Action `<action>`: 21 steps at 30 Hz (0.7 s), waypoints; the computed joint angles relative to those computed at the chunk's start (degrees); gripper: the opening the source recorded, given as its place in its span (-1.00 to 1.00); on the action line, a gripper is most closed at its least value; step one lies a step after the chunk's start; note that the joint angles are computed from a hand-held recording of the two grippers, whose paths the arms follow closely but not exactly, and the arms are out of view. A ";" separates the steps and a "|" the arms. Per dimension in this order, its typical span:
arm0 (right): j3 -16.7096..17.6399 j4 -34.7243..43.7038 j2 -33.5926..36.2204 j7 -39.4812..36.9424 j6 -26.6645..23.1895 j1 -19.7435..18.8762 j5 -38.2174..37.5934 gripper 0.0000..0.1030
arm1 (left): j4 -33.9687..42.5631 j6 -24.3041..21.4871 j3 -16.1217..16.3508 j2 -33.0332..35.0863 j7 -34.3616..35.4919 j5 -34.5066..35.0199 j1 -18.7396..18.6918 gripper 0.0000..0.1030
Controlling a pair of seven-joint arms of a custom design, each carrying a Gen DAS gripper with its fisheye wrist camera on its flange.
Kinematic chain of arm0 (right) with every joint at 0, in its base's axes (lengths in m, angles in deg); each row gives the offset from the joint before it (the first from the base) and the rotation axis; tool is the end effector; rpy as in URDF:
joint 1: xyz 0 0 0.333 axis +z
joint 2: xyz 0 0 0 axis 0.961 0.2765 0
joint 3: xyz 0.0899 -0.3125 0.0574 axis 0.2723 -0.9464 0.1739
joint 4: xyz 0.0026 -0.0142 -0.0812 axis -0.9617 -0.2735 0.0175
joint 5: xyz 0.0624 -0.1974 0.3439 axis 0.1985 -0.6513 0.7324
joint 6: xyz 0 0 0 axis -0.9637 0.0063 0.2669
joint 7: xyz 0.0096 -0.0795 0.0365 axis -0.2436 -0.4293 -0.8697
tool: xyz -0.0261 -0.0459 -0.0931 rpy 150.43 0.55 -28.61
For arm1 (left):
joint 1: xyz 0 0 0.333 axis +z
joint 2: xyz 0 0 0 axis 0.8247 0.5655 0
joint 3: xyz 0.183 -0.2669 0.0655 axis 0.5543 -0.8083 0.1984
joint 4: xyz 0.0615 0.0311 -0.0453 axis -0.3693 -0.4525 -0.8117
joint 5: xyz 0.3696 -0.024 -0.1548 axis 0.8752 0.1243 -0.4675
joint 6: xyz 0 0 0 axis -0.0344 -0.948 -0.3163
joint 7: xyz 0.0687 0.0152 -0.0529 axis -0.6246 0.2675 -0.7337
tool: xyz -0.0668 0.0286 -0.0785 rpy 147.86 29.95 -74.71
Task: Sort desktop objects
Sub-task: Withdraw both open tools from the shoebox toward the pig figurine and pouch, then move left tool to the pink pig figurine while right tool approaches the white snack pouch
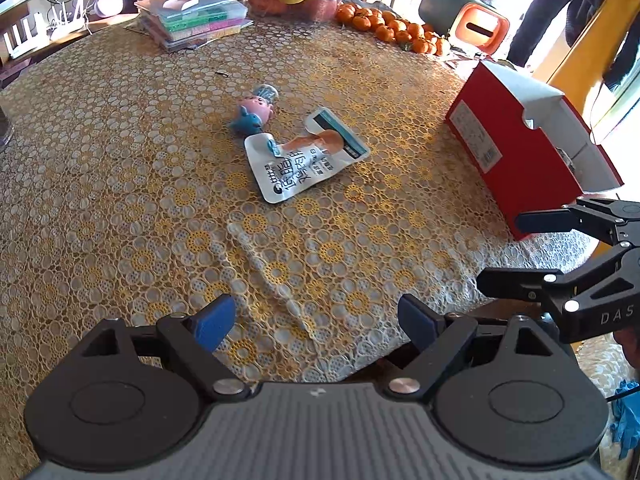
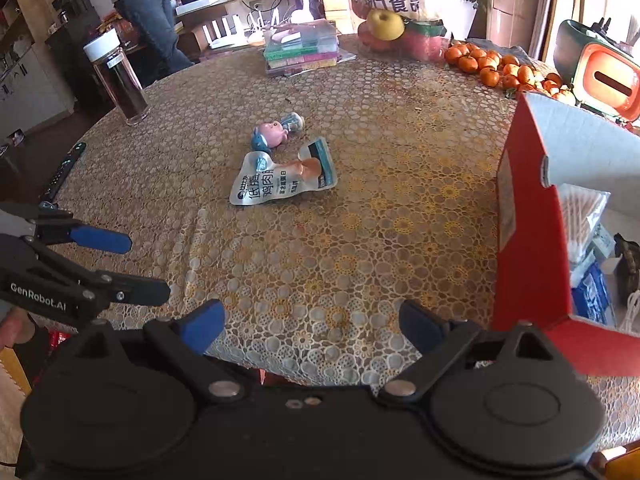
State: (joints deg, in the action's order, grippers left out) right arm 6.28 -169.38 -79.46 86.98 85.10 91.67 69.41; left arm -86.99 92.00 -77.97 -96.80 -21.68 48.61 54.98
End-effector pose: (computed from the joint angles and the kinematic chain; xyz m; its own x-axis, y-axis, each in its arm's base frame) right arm 0.5057 0.1941 0.3760 0.7353 -0.6561 -0.1698 -0.6303 -0.5699 -0.5271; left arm 0.3820 -0.1586 0.3574 0.2058 -0.9572 0.2034 -0.8451 -0.2786 -0.4562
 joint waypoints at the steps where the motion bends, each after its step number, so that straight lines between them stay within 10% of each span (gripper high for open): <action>1: 0.11 0.78 0.94 0.59 -0.28 0.12 -0.90 0.83 | 0.41 -0.09 0.28 0.70 0.33 0.25 0.44 0.72; 21: 6.40 14.15 13.92 8.10 -2.30 -1.72 -14.43 0.83 | 10.07 -2.32 9.37 11.93 7.90 3.98 1.87 0.72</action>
